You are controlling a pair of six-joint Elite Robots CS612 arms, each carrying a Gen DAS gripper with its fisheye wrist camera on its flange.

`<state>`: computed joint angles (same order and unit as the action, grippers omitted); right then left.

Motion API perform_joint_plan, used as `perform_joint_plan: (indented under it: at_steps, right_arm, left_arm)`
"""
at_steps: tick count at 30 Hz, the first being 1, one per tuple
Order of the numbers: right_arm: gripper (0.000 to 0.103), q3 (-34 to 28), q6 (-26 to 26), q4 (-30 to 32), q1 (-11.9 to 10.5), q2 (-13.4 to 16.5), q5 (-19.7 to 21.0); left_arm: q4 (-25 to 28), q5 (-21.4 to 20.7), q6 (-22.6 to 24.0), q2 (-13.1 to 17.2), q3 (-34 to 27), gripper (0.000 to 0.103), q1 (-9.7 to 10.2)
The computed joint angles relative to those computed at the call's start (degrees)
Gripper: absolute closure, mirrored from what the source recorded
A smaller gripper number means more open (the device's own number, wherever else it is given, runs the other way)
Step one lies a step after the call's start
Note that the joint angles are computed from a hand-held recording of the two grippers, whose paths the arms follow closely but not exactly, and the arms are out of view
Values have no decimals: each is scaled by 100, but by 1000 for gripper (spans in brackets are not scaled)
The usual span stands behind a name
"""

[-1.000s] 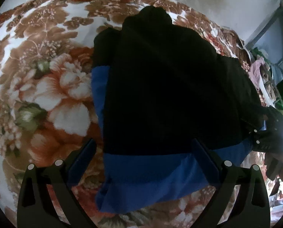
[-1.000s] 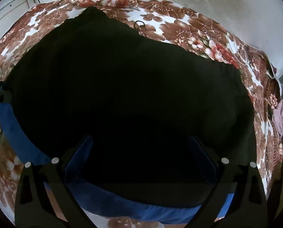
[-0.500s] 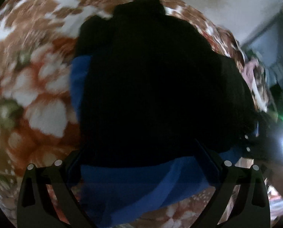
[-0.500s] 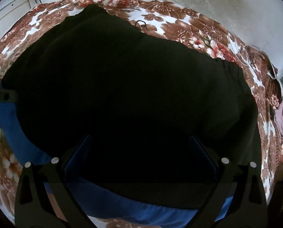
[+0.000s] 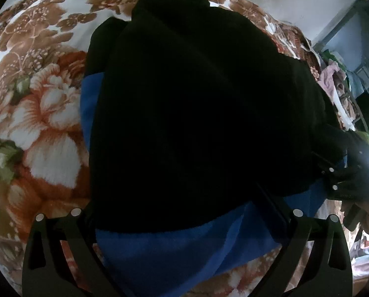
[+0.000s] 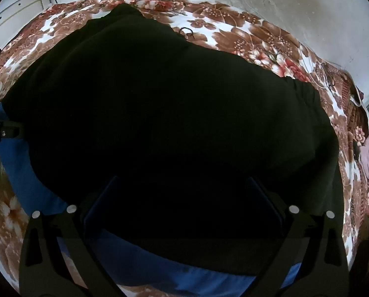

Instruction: Fold large clothes

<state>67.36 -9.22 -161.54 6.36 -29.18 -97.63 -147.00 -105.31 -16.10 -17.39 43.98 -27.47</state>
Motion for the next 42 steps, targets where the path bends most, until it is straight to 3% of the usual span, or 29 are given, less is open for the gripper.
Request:
perform_joint_plan:
  at_steps: [2, 6, 13, 20, 23, 25, 26, 28, 31, 37, 39, 42]
  right_arm:
    - [4, 3, -3, 2, -3, -1, 10]
    - [4, -9, 35, 79, -23, -13, 118]
    - [4, 2, 7, 80, -28, -30, 141]
    - [5, 87, 147, 139, -54, -157, 219]
    - [5, 509, 378, -1014, -62, -403, -175]
    - [5, 652, 471, -1480, -32, -501, -736]
    - [5, 624, 614, -1357, -27, -511, -907]
    - [5, 435, 790, -777, -41, -423, -859]
    - [5, -17, 438, 86, 72, -70, -1339]
    - [5, -99, 442, -175, 118, 109, -1487]
    - [5, 14, 545, -212, 71, 2, -1329]
    - [5, 466, 728, -953, -46, -286, -1208]
  left_arm:
    - [-58, -2, 72, -27, 56, 15, 2]
    - [-81, 118, 378, -103, 131, 51, -35]
    - [-73, 222, 666, -146, 94, 74, -74]
    - [-55, 315, 839, -322, 174, 82, -116]
    - [135, 317, 742, -381, 55, 83, -126]
    - [241, 389, 775, -406, -16, 83, -147]
    - [291, 416, 806, -416, -54, 83, -161]
    - [381, 478, 818, -435, -125, 84, -198]
    - [517, 619, 862, -464, -219, 84, -267]
    - [736, 688, 927, -440, -521, 85, -433]
    - [804, 795, 1041, -419, -638, 85, -511]
    - [955, 891, 1119, -370, -881, 85, -610]
